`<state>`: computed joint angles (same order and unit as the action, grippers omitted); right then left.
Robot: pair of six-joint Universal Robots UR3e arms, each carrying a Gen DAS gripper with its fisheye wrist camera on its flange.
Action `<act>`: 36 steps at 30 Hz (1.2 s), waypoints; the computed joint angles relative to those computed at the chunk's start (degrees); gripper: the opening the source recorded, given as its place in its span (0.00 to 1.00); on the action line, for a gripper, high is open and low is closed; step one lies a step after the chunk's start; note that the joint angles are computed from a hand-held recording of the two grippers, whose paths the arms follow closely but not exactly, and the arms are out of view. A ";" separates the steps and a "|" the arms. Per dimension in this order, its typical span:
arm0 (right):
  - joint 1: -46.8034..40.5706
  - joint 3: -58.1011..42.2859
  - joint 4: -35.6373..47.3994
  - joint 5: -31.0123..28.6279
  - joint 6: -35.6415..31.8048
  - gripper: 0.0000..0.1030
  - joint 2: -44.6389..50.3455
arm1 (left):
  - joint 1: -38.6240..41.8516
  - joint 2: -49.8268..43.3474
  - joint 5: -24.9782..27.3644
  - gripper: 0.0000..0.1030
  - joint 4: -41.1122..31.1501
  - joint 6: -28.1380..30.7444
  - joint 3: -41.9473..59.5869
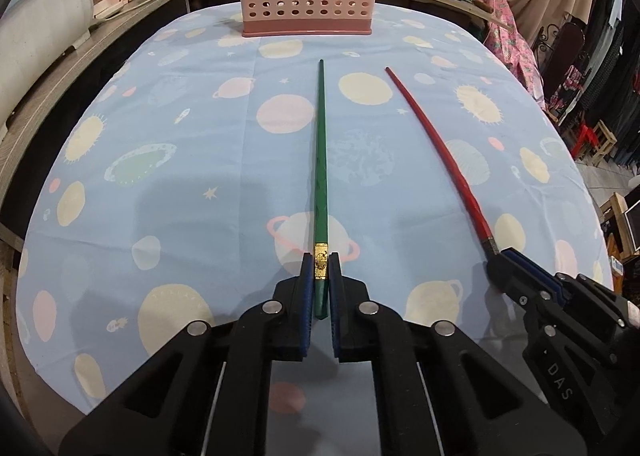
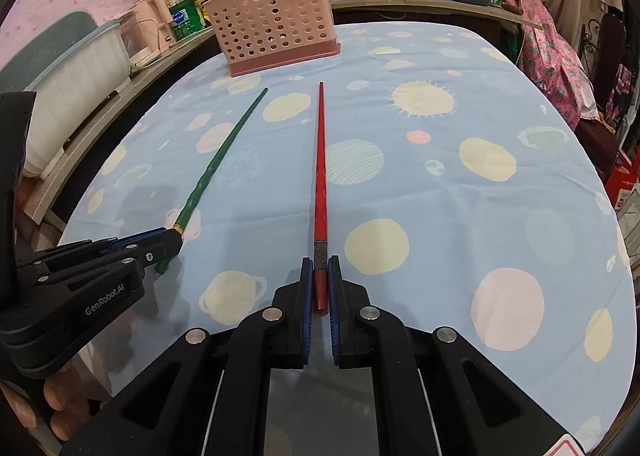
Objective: Organize utensils
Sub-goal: 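Grasp the green chopstick with the left tool while the right tool holds the red one, then lift both held chopsticks and carry them above the pink holder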
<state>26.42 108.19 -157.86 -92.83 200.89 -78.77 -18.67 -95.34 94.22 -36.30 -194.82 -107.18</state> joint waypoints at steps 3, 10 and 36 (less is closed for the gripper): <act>0.10 1.17 -1.61 0.55 0.40 0.07 -1.97 | 0.26 2.03 -0.27 0.07 -1.13 -0.11 0.11; 1.48 -2.93 0.40 -0.67 -0.53 0.07 -4.72 | 2.04 8.14 -0.93 0.07 -4.94 -0.82 2.75; -3.87 -43.95 8.06 3.48 -4.72 0.07 10.13 | 10.39 -3.74 -4.14 0.07 -12.39 3.05 41.02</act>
